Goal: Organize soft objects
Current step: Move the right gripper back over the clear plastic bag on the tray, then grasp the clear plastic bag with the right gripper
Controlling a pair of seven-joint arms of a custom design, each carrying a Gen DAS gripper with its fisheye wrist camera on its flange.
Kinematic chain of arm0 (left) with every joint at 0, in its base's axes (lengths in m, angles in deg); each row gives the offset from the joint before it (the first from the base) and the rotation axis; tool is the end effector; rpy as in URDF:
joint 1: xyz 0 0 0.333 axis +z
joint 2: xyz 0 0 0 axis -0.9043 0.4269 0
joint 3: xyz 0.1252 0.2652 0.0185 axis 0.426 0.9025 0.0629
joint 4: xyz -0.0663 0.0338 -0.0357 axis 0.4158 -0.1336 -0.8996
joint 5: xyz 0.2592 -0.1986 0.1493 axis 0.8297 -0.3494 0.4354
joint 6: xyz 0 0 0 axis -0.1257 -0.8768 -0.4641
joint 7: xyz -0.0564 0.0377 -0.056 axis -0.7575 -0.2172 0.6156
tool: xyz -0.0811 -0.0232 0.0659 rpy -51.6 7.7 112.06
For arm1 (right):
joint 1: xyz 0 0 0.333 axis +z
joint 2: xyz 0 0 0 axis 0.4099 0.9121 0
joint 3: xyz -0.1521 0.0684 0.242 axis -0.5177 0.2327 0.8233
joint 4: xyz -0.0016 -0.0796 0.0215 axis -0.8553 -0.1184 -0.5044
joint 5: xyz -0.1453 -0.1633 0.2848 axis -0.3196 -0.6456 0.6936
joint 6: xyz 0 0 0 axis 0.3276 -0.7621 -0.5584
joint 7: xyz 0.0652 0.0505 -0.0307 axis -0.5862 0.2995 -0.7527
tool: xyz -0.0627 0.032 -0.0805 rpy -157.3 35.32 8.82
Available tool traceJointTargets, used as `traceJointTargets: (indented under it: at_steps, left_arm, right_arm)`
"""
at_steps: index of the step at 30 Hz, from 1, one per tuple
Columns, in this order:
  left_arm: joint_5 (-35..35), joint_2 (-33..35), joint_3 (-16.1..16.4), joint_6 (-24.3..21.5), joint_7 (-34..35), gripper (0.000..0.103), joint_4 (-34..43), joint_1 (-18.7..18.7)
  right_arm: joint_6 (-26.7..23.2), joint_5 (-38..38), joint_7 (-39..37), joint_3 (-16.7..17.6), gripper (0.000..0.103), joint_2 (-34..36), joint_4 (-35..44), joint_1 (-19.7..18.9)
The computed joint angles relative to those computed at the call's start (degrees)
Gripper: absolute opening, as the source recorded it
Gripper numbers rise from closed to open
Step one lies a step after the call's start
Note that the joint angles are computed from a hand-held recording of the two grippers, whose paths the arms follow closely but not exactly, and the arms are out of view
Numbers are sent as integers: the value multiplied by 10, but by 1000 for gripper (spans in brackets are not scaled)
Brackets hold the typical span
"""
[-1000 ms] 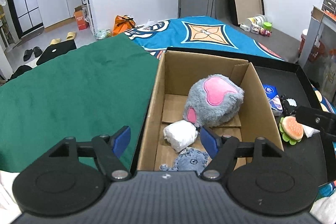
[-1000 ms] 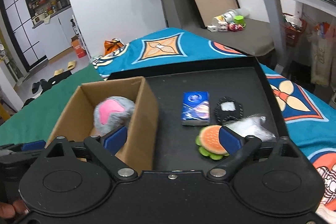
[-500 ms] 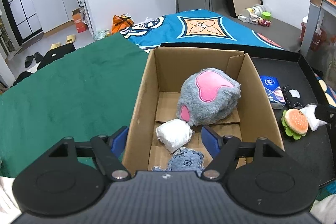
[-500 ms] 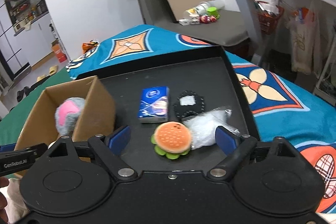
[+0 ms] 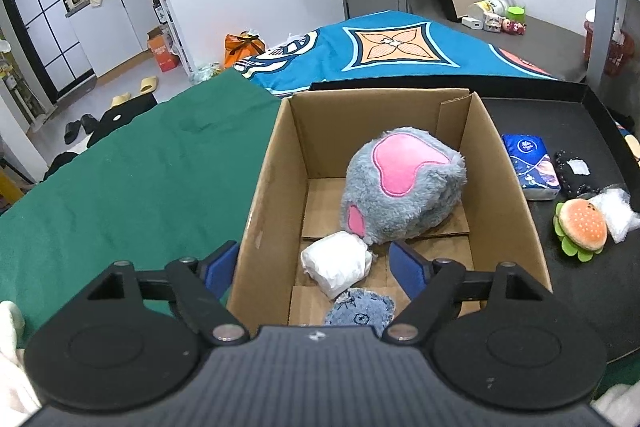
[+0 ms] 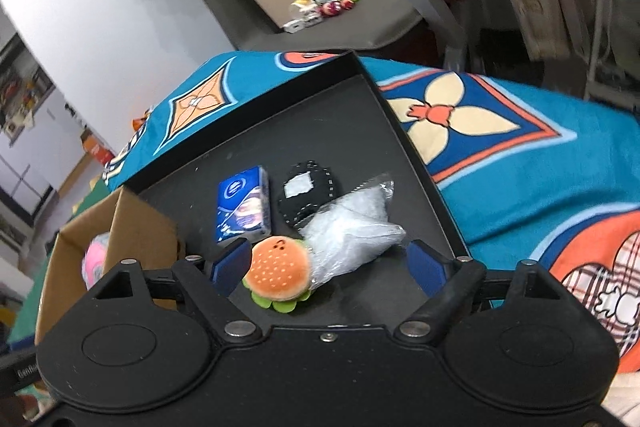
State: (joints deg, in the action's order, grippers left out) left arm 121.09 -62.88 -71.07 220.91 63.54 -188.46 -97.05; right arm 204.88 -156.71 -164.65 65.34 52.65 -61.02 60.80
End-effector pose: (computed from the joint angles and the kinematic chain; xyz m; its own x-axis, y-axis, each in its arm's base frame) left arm 0.4937 -0.4094 0.3610 -0.1638 -0.9726 -0.1651 -0.7122 0.2324 -0.6624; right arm 0.4442 0.3800 0.3174 -0.4582 -0.8121 -0.3613 -0.5404 0.5772 -0.6122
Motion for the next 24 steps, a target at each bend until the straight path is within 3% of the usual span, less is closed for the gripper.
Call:
traceJointTargets:
  at_steps: [11,15,20,22,23,24]
  left_arm:
    - [0,13,0,-28,17,83,20,-9]
    - [0,16,1,-29,18,84,23,-11]
    - [1,16,2,-29,17,84,23,-12]
    - [1,16,2,-28,17,84,22,-12]
    - [1,16,2,-29,17,84,23,-12]
    - [1,15,2,-27,16,84,22,-12]
  right_arm:
    - [54,-25,103,-15,85,13,-15,-19]
    - [91,-55,181,-29,84,25,-12,-26]
    - [83,-63,211,-30,84,32,1,-30]
    - [76,-35,189,-25,78,33,3,-32]
    - [70,-18,175,-24,70,32,2,-32]
    - [64,0,160,-22,56,31,0,-32]
